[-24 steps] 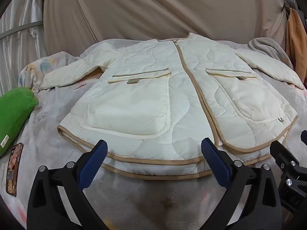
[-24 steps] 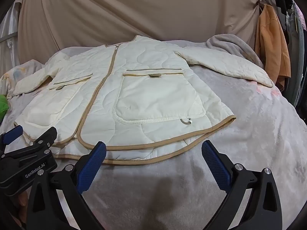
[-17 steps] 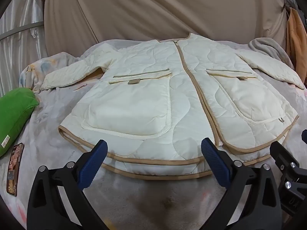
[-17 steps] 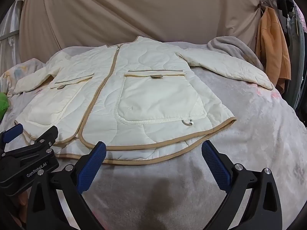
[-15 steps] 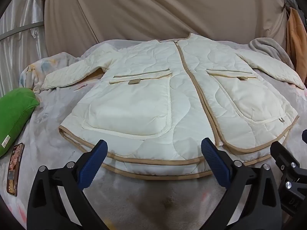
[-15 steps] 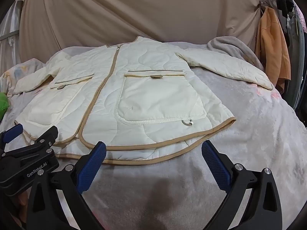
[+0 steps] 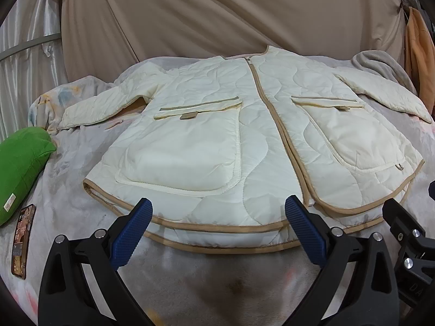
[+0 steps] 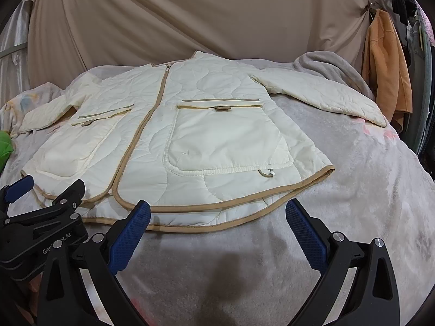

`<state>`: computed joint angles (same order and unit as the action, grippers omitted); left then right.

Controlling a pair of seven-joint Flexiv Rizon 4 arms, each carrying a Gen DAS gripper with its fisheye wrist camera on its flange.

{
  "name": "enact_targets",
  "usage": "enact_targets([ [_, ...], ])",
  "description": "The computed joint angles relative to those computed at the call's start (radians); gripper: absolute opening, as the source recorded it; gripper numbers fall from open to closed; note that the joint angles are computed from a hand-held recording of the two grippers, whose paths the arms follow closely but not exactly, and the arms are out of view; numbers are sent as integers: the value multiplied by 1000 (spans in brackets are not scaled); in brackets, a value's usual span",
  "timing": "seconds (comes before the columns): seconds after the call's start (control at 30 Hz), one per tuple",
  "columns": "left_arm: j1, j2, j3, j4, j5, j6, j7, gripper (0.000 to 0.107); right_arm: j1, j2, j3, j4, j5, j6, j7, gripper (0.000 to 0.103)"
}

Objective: Fold large clothes

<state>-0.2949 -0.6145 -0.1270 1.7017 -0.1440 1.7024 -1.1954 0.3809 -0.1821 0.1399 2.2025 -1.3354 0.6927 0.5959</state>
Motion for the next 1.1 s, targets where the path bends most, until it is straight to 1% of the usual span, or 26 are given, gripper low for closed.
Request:
enact_targets([
  [1.1, -7, -1, 10, -2, 4, -3, -5, 96, 10, -7, 0, -12, 10, -9, -10, 98],
])
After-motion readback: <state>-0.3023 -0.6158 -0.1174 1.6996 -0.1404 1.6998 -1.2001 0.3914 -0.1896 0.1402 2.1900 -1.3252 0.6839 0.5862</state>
